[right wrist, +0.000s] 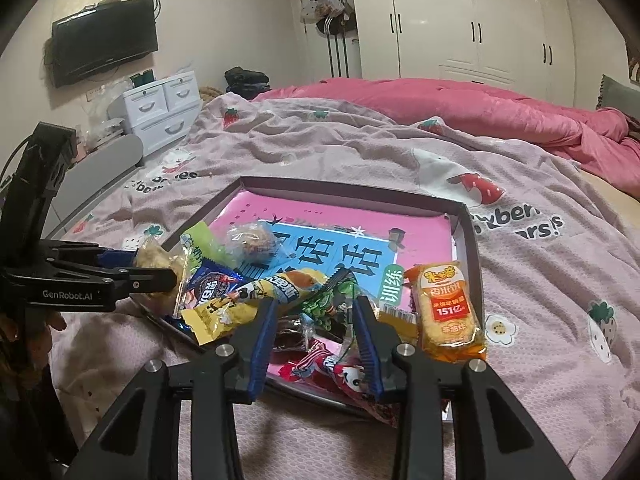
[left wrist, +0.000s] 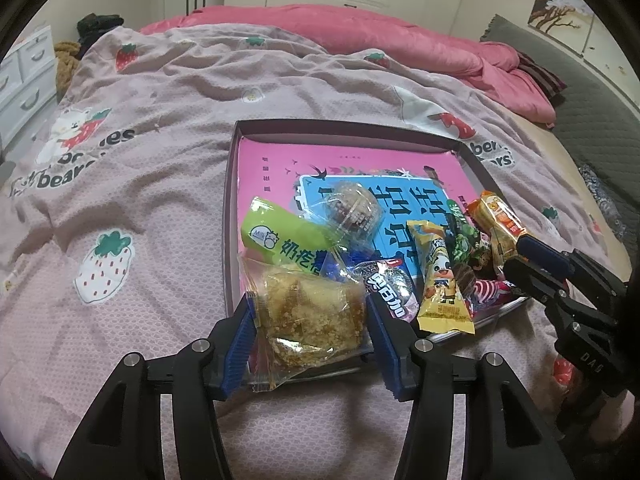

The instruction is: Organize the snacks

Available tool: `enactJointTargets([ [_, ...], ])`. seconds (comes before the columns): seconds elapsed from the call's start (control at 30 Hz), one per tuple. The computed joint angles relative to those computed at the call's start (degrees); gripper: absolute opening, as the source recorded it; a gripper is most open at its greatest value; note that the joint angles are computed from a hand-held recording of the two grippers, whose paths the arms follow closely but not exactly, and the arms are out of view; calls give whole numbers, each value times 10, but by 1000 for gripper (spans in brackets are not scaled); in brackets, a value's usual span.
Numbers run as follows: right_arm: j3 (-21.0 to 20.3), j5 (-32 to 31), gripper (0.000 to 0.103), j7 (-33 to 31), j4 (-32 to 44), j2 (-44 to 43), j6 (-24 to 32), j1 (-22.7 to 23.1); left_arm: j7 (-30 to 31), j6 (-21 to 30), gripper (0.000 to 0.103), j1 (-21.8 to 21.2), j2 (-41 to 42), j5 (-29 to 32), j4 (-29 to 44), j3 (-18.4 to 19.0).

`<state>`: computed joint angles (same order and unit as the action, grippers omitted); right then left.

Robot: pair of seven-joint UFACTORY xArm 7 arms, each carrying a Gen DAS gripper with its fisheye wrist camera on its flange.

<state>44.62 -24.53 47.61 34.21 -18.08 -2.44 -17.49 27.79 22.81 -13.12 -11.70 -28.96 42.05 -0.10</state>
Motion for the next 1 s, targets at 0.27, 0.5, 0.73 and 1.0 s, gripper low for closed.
enactJointTargets([
  [0.27, -6, 11, 45, 3, -10, -20, 1, 4, -17, -9, 63, 3, -5, 26, -6, -7],
  [0.5, -14, 17, 49, 14, -22, -49, 18, 15, -29, -8, 70, 1, -14, 39, -8, -6],
  [0.73, -33, 16, 55, 43, -37, -86, 45, 35, -29, -5, 73, -5, -36, 42, -14, 1],
  [1.0, -50, 9, 62, 88, -50, -135, 80, 62, -27, -1, 75, -15, -69, 37, -29, 12],
])
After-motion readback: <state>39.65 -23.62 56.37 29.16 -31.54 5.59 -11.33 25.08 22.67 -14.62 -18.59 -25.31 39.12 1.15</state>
